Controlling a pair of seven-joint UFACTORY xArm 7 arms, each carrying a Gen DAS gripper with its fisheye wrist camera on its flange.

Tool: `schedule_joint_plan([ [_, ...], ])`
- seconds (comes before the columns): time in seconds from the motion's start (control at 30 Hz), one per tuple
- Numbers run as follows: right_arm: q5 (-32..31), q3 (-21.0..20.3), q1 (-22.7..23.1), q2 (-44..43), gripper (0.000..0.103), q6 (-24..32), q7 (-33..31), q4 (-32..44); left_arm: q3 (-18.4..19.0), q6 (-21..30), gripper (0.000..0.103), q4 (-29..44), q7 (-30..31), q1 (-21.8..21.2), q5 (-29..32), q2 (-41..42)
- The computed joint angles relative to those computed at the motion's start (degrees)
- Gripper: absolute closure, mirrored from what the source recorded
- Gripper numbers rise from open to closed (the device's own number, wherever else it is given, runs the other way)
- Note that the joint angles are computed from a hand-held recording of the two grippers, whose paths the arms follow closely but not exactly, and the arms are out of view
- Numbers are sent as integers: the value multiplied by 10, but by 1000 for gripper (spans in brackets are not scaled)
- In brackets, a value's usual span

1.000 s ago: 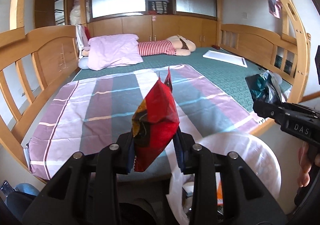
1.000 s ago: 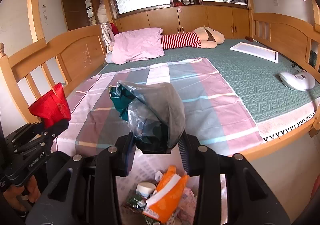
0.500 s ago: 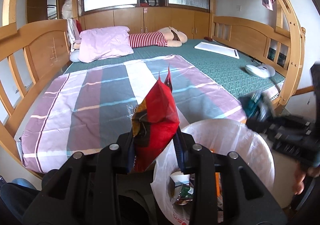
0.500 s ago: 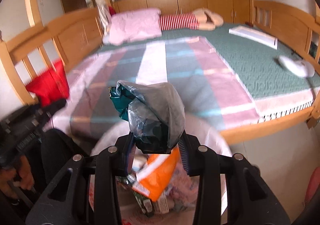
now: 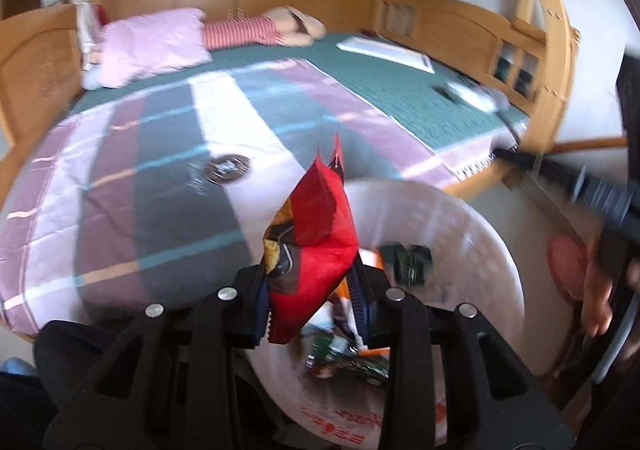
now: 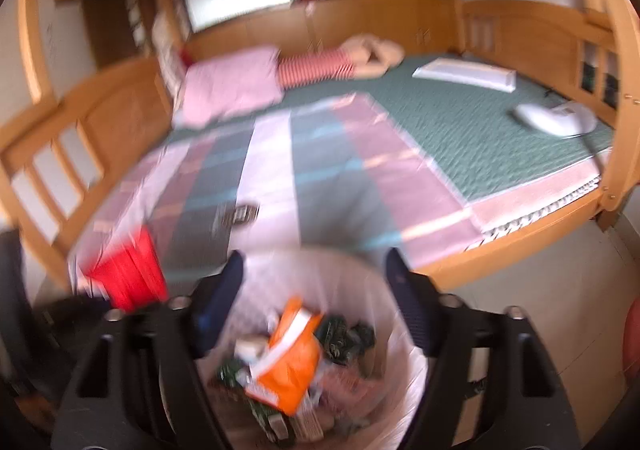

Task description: Collect trash

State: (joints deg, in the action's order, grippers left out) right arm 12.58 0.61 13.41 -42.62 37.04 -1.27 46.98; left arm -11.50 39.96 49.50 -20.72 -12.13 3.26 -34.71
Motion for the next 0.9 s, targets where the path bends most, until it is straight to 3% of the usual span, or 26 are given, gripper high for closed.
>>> schedule_joint_plan([
  [0.2,-5,3,1,-24,14,-84,-1,-13,7,7,56,-1,47,-35,-22,16],
  [0.27,-2,-2,9,-25,11,-99,-3,-16,4,4,34,-2,49,-34,-21,16],
  [0.4,-11,1,10,-26,4,-123,-2,-24,1,-3,22,-7,42,-27,-16,8],
  [0.53,-35,21,-7,-21,3,-123,12,-22,-24,-9,14,-10,1,6,18,-7],
  [0.67,-51,31,-12,-17,3,-122,24,-24,-70,-11,5,-15,-84,69,91,-40],
  [0.9,-66,37,-5,-7,3,-110,29,-21,-96,-24,4,-22,-184,136,165,-91],
])
